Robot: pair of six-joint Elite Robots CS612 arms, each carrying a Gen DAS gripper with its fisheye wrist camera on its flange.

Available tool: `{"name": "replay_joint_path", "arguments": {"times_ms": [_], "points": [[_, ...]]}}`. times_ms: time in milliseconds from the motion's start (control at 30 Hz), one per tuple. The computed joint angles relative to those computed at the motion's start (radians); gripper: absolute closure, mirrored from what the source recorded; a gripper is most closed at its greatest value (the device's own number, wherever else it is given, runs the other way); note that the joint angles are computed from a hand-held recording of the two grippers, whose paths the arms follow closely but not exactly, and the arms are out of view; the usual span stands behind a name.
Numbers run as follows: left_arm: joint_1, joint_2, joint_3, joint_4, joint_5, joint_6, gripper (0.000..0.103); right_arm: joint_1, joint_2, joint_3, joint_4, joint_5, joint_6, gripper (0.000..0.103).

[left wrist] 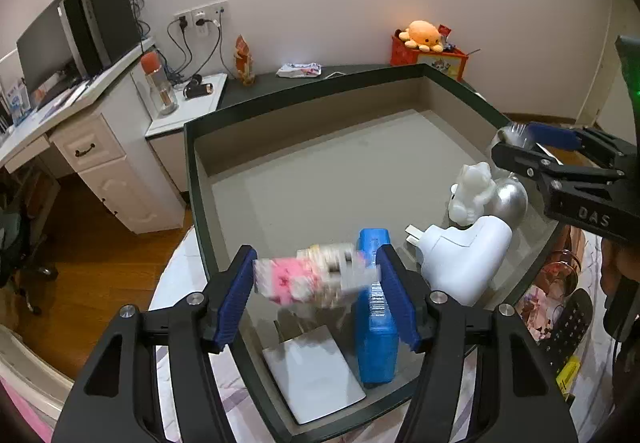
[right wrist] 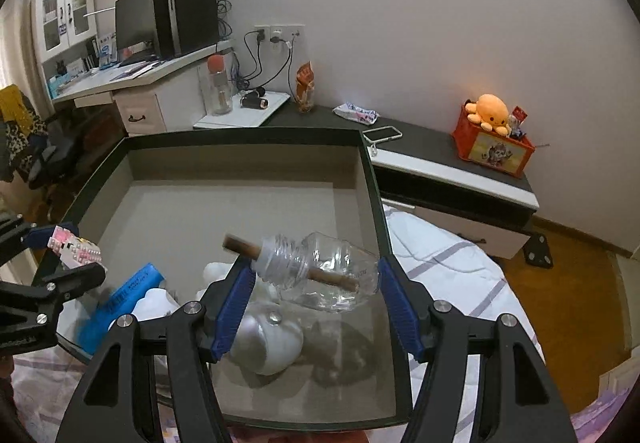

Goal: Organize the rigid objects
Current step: 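Drop the pink block figure into the pink box while the right tool drops the glass bottle in, then move the right tool to the blue-and-gold harmonica on the bed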

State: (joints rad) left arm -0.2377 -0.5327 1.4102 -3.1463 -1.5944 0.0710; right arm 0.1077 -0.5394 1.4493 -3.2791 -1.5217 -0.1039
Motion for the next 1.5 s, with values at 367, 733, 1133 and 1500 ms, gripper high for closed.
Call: {"name": "replay_joint_path", "arguments": {"times_ms": [367,733,1133,1500], "points": [[0.004,-0.064,0.127,-0.154,-0.005,-0.033,0.004,-0.015,-0.068,0.116,-0.112,0.060,0.066,0.023],[0.001,-0.159,0.349,-0.381,-0.063,-0.034,0.000,-0.015,-0.178,0.344,-0.296,0.113,0.100,0.021],[-0.016,-0.188,0.495,-0.460,-0.130,-0.033,0.000,-0.005,-0.206,0.528,-0.410,0.058,0.160,0.021],[-0.024,-0.194,0.532,-0.413,-0.118,-0.010,0.000,-0.020,-0.199,0.605,-0.396,0.047,0.243,0.021]]}}
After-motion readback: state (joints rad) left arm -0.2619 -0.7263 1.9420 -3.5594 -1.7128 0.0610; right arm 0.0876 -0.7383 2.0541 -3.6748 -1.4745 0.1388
